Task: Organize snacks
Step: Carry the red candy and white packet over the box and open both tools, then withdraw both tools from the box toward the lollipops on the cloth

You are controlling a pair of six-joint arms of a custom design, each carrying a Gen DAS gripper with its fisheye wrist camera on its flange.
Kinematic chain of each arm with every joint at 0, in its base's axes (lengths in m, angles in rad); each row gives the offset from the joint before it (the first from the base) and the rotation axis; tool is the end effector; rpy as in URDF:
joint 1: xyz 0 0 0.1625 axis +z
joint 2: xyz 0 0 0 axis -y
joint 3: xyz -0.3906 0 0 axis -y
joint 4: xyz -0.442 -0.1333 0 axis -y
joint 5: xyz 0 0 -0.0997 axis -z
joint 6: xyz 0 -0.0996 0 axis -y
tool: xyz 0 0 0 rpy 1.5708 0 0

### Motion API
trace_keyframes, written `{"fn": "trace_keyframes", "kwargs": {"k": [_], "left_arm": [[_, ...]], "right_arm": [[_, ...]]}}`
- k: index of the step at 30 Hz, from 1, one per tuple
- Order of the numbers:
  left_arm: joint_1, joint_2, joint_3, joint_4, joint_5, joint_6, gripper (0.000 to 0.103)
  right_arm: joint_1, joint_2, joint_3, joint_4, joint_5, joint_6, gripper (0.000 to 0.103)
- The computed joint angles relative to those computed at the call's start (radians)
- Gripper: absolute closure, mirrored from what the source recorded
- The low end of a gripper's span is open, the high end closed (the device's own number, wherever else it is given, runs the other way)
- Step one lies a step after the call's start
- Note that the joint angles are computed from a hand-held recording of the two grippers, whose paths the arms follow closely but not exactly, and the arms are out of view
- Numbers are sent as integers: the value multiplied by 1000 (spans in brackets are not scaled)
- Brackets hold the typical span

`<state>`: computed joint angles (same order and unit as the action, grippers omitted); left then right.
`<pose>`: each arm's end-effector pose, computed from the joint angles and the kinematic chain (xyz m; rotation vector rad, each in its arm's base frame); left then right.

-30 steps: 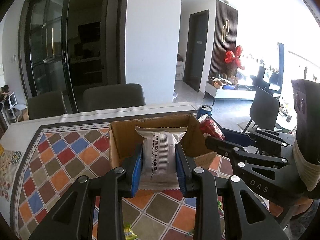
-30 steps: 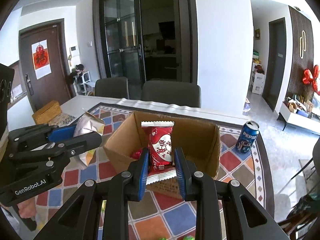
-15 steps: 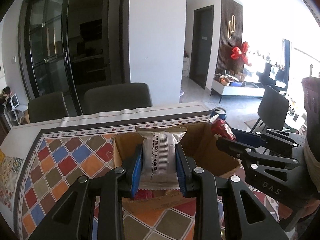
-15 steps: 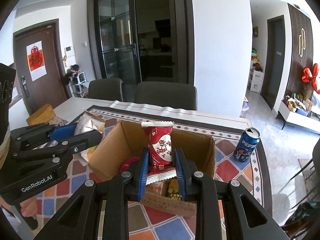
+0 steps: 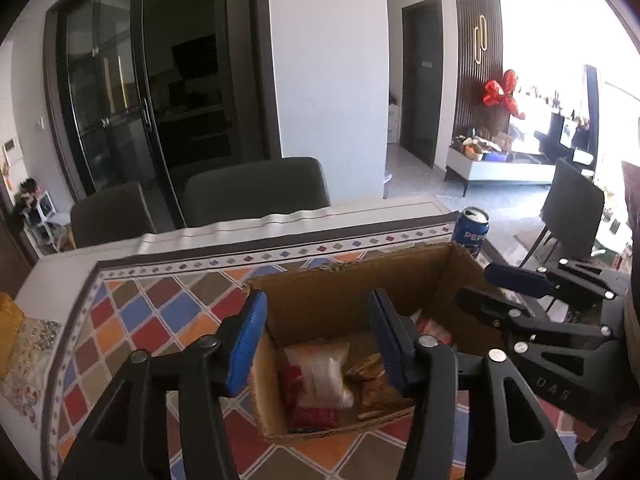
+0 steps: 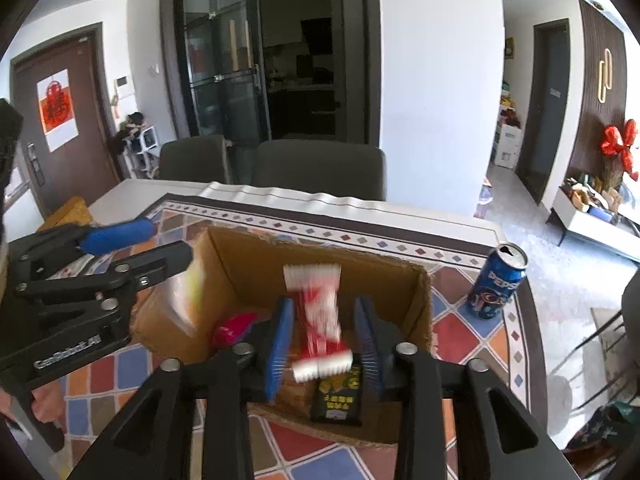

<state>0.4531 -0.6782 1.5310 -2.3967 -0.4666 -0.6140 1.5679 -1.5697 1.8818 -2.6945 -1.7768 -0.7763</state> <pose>-0.5261 -0.5034 0.0272 0.5676 2.1326 -1.0161 0.1113 -0.5607 0.4226 0.8420 -2.3627 0.8976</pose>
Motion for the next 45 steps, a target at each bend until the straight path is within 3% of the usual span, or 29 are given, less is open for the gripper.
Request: {"fn": "trace_keyframes", "kwargs": {"k": [7,23,36,45], "left_arm": [[-29,-24,34,26,-11,-37,43],[-125,-30,97,8,-49,-75,37],[-162,1,124,2,-132,-86,37],[-164,35,128,3,-218,-80,37]], "right_arm": [[-3,-49,30,1,18,-1,67],[-54,-268,160,13,105,-57,67],[-147,-416,256,86,136,-116,67],[-208,-459,289,138,133,-140,67]]}}
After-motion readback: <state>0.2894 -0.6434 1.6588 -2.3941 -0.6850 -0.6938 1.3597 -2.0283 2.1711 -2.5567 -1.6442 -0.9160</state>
